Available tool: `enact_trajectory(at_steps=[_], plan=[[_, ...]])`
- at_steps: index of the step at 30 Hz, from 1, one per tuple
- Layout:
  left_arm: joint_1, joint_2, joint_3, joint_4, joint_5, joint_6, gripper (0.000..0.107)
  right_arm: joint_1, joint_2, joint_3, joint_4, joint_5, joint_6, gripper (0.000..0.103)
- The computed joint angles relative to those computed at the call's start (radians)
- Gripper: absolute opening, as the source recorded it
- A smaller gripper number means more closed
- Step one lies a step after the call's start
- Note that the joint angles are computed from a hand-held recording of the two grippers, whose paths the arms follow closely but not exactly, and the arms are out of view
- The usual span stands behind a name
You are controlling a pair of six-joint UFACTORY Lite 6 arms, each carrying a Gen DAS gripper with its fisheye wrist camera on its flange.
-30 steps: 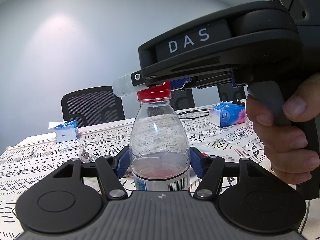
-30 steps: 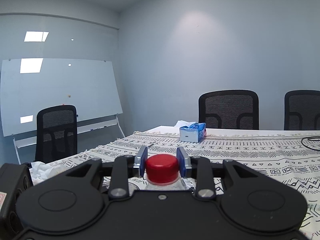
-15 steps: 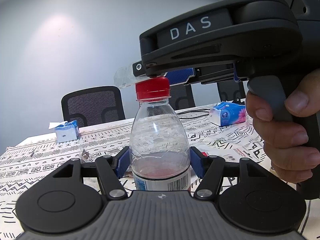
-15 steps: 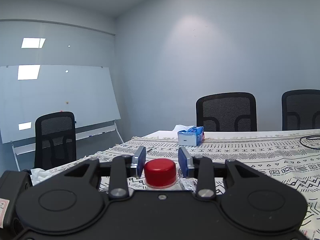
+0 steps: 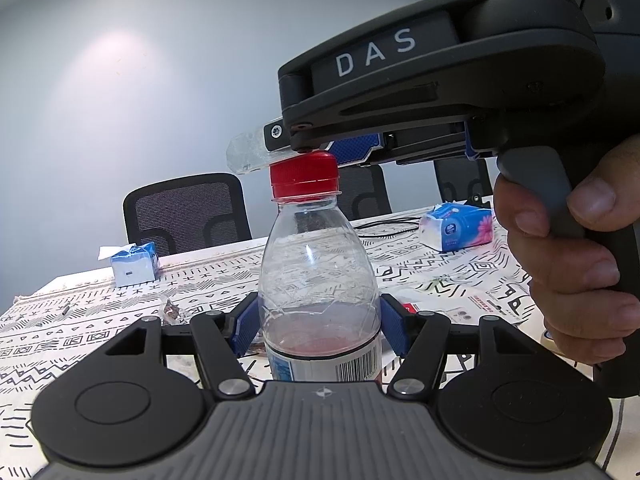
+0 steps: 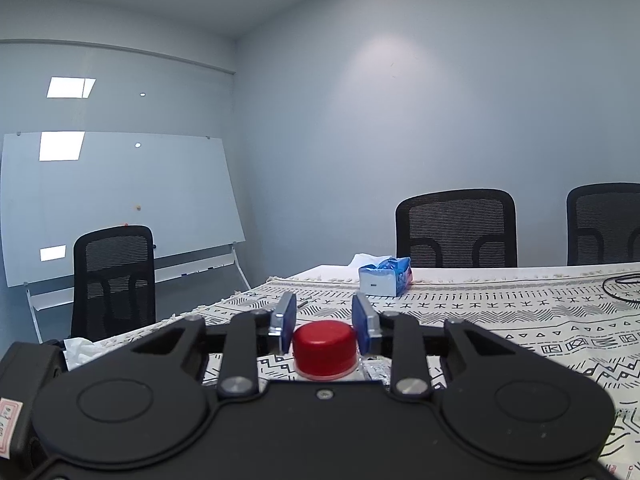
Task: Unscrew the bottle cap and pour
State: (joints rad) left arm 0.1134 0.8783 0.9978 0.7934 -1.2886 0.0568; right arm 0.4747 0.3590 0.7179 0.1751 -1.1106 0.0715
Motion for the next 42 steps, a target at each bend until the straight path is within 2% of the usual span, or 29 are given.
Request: enact_trajectory(at_steps=[42], plan=[[0.020, -0.008, 0.003, 0.031, 0.012, -0.008, 0.060, -0.014, -0.025, -0.038, -0.044, -0.012, 0.011, 0.033]])
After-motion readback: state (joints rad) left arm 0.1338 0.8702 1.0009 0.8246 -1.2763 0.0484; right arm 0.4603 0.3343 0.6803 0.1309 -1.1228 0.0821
